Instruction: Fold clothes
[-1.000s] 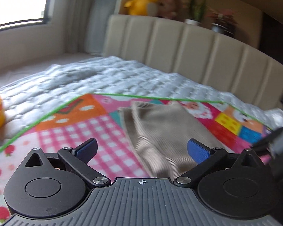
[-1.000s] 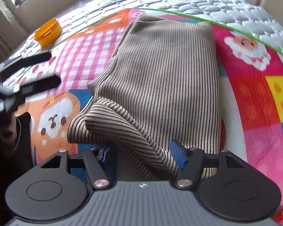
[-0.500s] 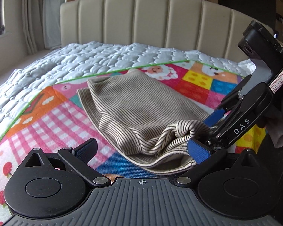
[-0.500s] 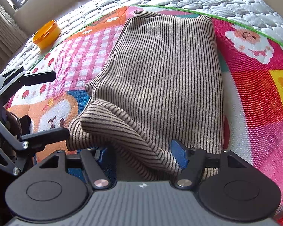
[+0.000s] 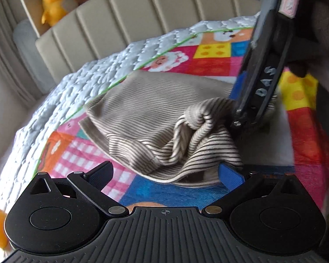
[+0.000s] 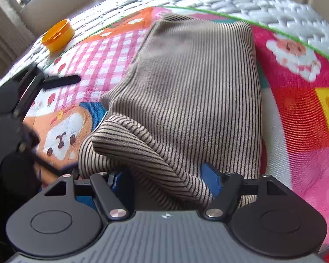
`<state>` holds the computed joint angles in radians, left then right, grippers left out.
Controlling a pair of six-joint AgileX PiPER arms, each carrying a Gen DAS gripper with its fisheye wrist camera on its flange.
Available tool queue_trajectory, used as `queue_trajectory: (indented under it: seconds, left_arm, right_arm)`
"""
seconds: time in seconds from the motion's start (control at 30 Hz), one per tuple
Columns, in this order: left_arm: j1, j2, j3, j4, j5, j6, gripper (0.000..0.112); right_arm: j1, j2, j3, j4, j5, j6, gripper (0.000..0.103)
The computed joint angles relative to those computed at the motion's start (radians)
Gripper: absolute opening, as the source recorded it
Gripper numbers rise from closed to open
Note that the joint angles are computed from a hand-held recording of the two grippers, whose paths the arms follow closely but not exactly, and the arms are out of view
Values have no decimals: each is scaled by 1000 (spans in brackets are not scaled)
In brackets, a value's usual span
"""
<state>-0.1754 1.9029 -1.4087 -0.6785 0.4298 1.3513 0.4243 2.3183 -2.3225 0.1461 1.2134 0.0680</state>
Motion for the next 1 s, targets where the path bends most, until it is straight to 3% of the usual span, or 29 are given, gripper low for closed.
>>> queue_trajectory:
  seconds: [0.1, 0.17, 0.3, 0.43, 0.47, 0.5, 0.57, 0.63, 0.73, 0.83, 1.0]
  left_arm:
    - [-4, 24, 1, -40, -104, -15, 103]
    - [14, 43, -30, -106, -81, -8, 103]
    - [25, 60, -61, -204, -65, 26, 103]
    - [37, 87, -119, -147, -11, -106, 103]
    - [42, 93, -132, -134, 6, -137, 103]
    - [47, 97, -142, -128, 21, -159, 103]
    - [55, 104, -158, -127, 45, -182, 103]
    - [70, 105, -168, -152, 65, -181, 103]
    - [135, 104, -202, -292, 115, -219, 103]
    - [204, 136, -295, -321, 160, -470, 103]
    - [128, 310, -641, 88, 235, -854, 103]
  right_arm:
    - [51, -103, 140, -113, -82, -132, 83]
    - [82, -159, 220, -200, -130, -205, 85]
    - [129, -150, 227, -294, -129, -273, 85]
    - [197, -74, 194, -434, -148, -294, 85]
    - [217, -71, 229, -510, -192, -294, 83]
    - [238, -66, 263, -592, -234, -286, 70]
    - [255, -51, 283, -663, -270, -305, 58]
    - [259, -48, 254, -638, -236, -325, 30]
    - [284, -110, 300, -597, -208, -406, 25]
    - [309, -163, 329, -558, -168, -487, 23]
    - [312, -185, 235, -554, -34, -661, 23]
